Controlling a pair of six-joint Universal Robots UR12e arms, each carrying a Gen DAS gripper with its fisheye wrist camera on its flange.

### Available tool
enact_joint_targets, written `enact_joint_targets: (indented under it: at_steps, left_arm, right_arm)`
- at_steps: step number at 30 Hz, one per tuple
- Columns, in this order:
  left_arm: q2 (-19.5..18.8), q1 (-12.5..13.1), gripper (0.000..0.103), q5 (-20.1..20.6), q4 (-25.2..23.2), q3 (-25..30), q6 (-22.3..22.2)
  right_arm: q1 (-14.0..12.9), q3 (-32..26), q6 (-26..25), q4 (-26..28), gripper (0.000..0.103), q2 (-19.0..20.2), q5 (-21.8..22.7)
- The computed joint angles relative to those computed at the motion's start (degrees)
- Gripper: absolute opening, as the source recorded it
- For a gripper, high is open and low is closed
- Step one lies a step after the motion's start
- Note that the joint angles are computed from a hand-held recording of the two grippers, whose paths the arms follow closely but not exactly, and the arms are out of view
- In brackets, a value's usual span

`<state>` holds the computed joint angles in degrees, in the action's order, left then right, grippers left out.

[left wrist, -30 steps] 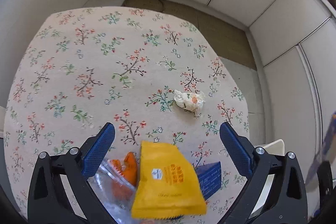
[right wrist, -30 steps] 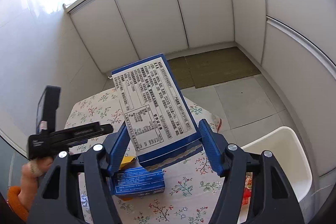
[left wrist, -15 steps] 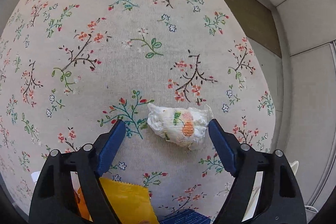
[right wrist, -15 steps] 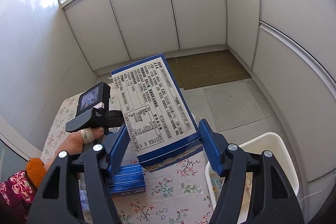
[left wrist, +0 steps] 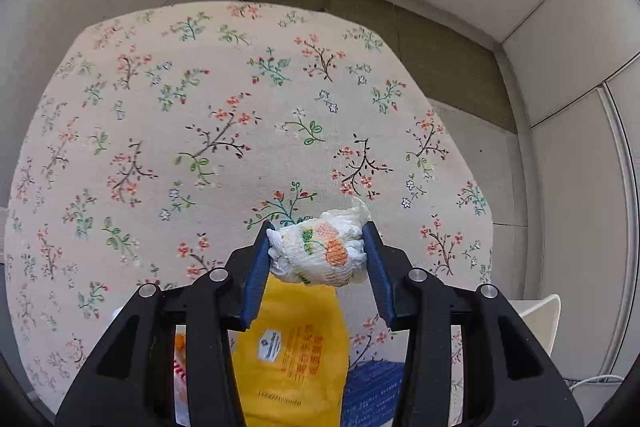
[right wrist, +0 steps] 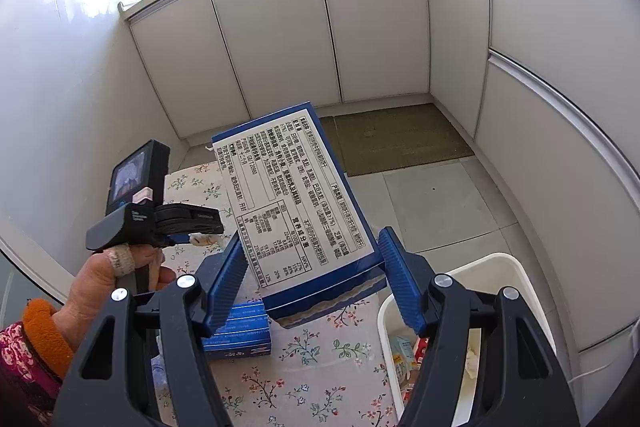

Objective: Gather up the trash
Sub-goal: 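Carry the box over the bin and open the right tool while the left tool carries the tissue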

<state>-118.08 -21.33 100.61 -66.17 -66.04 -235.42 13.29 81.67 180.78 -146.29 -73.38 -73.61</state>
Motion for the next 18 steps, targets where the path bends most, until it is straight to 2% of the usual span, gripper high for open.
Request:
enact_joint_targets:
  at_steps: [2, 7, 14, 18]
  left_arm:
    - [1.5, -0.8, 0.042, 1.8, 0.9, -1.0, 0.2]
    - [1.9, -4.0, 0.042, 7.9, 0.3, 0.6, 2.2]
    - [3.7, -7.5, 0.042, 9.3, 3.5, -1.0, 2.2]
    - [4.0, -10.1, 0.042, 11.5, 6.8, -1.8, 1.8]
  right_arm:
    - [-0.3, 0.8, -0.1, -0.9, 0.065, -0.7, 0.5]
    - [-1.2, 3.1, -0.6, -2.6, 0.065, -2.4, 1.2]
    - [-2.5, 6.2, -3.6, -3.5, 0.065, -5.0, 1.3]
    - [-3.7, 8.3, -4.1, -4.5, 0.065, -6.4, 0.0]
